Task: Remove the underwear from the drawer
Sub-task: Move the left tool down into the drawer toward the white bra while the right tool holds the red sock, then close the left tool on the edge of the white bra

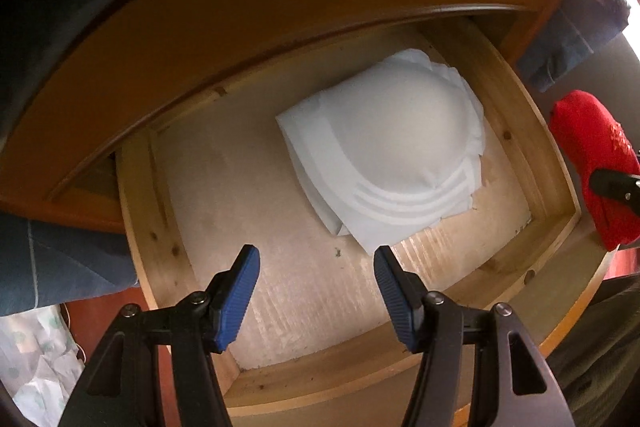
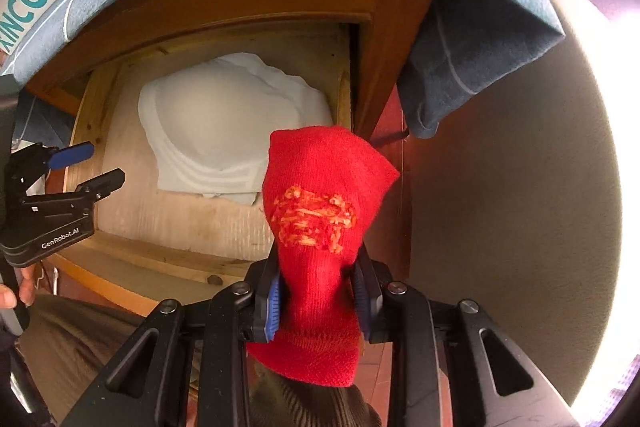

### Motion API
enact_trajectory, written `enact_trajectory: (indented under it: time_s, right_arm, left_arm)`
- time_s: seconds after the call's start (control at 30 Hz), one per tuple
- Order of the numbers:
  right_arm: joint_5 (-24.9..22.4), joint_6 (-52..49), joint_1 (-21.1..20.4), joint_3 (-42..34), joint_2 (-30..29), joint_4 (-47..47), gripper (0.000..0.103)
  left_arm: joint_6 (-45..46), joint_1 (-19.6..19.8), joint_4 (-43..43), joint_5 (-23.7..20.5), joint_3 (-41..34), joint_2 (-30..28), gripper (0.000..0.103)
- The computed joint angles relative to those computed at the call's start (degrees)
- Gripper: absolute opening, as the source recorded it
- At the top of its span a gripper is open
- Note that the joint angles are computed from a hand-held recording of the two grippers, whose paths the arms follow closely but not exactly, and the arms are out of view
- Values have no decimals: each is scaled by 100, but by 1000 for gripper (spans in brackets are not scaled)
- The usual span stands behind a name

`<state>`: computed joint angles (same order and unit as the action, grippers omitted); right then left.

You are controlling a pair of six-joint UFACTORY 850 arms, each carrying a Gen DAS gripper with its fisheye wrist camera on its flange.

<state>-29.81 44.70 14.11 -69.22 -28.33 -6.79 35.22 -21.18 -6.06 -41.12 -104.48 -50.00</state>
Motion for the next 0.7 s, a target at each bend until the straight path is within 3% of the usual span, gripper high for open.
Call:
enact_trajectory:
  time_s: [0.37, 0.7]
  right_arm:
    - [35, 27, -25, 57, 37, 68, 26]
    - [-3, 103, -20, 40, 35, 89, 27]
  left_arm:
    - [103, -39, 5, -228, -294, -305, 61]
    - [436, -98, 130, -165, -400, -491, 61]
